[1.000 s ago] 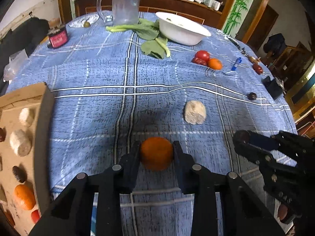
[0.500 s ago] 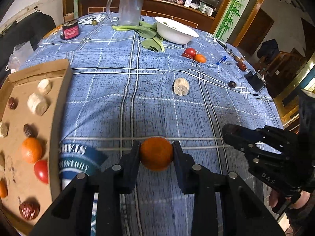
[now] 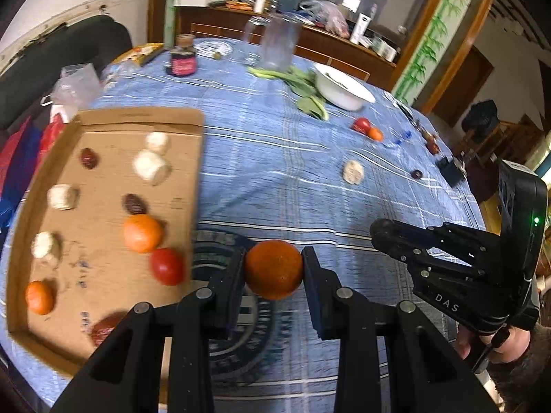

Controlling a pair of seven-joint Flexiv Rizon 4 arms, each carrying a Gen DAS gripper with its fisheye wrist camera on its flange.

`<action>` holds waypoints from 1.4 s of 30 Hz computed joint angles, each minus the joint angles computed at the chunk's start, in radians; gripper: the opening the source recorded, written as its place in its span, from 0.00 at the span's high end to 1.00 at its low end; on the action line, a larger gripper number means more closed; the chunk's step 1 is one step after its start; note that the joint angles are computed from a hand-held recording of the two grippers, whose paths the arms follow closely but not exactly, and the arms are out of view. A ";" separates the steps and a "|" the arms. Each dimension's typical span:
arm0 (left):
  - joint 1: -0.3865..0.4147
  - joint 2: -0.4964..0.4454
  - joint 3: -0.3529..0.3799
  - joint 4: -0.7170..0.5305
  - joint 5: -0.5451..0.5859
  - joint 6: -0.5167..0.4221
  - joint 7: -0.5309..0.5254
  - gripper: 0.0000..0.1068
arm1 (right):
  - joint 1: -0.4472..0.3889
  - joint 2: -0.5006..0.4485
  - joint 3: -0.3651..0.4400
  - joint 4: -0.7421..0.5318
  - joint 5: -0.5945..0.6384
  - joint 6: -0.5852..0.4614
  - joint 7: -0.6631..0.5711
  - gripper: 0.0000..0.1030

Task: Organize fruits
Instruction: 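Carry the dark date and orange into the tray and open both tools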

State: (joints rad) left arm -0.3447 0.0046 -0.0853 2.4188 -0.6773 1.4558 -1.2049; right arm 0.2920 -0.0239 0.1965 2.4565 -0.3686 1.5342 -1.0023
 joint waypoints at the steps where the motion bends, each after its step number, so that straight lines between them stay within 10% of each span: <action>1: 0.006 0.007 0.007 0.004 0.013 -0.002 -0.010 0.71 | 0.008 -0.013 0.002 -0.016 -0.009 0.002 0.003 0.75; 18: 0.153 0.093 0.119 0.059 0.164 -0.035 -0.095 0.70 | 0.095 -0.202 0.083 -0.312 0.139 -0.072 -0.193 0.74; 42: 0.258 -0.052 0.089 0.011 0.132 -0.022 -0.054 0.70 | 0.192 -0.560 0.122 -0.805 0.200 -0.310 -0.458 0.74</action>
State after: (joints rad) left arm -0.0866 -0.0477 0.0033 2.4303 -0.5453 1.4342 -1.2588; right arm 0.4839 -0.5839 0.3189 1.6515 -0.1688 1.2244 -1.4606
